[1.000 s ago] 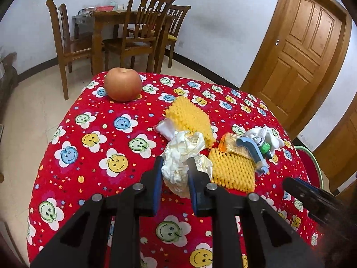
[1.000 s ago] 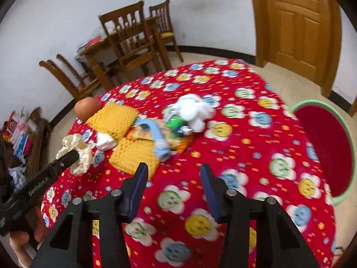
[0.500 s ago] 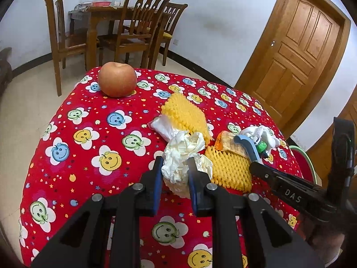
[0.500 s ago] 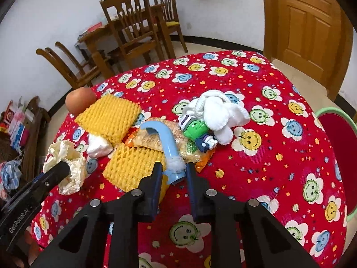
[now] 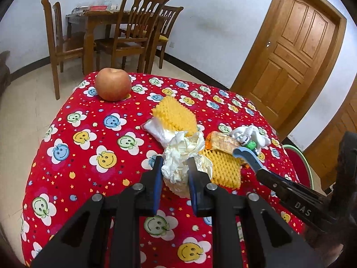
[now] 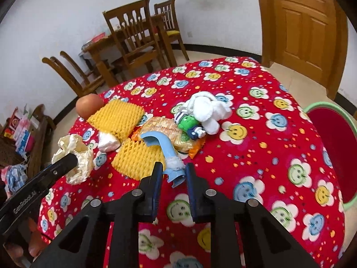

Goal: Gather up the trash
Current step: 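Carry the blue item with the right tool over the bucket and release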

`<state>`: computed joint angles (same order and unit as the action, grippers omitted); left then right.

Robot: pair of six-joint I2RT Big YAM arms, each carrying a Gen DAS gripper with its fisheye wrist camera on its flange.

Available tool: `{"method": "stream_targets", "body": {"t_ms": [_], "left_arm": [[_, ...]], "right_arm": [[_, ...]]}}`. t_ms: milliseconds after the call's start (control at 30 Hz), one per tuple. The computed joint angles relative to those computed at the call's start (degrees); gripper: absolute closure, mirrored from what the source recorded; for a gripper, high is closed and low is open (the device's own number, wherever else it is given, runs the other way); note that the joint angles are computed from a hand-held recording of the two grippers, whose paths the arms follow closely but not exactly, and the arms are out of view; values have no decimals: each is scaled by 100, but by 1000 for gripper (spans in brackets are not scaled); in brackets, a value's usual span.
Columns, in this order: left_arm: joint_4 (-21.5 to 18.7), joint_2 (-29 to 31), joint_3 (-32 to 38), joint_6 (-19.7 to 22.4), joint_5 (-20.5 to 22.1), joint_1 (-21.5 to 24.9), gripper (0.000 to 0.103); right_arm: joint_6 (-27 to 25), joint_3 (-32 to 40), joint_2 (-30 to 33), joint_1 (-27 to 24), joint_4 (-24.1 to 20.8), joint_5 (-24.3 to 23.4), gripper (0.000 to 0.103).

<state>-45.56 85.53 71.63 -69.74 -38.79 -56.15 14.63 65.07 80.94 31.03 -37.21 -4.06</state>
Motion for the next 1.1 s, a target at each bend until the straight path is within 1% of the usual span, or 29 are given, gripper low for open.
{"method": "stream_targets", "body": {"t_ms": [300, 533, 900, 1100], "left_arm": [[-126, 133, 345, 77, -14, -204, 82], [-241, 364, 769, 183, 14, -358, 82], [-337, 708, 1327, 342, 154, -498, 82], [-394, 885, 1606, 466, 221, -529, 82]], "right_arm": [[67, -398, -775, -230, 142, -108, 82], [102, -670, -1335, -555, 191, -224, 82], [185, -959, -1849, -1075, 174, -397, 82], [250, -1035, -1986, -1288, 175, -453, 82]]}}
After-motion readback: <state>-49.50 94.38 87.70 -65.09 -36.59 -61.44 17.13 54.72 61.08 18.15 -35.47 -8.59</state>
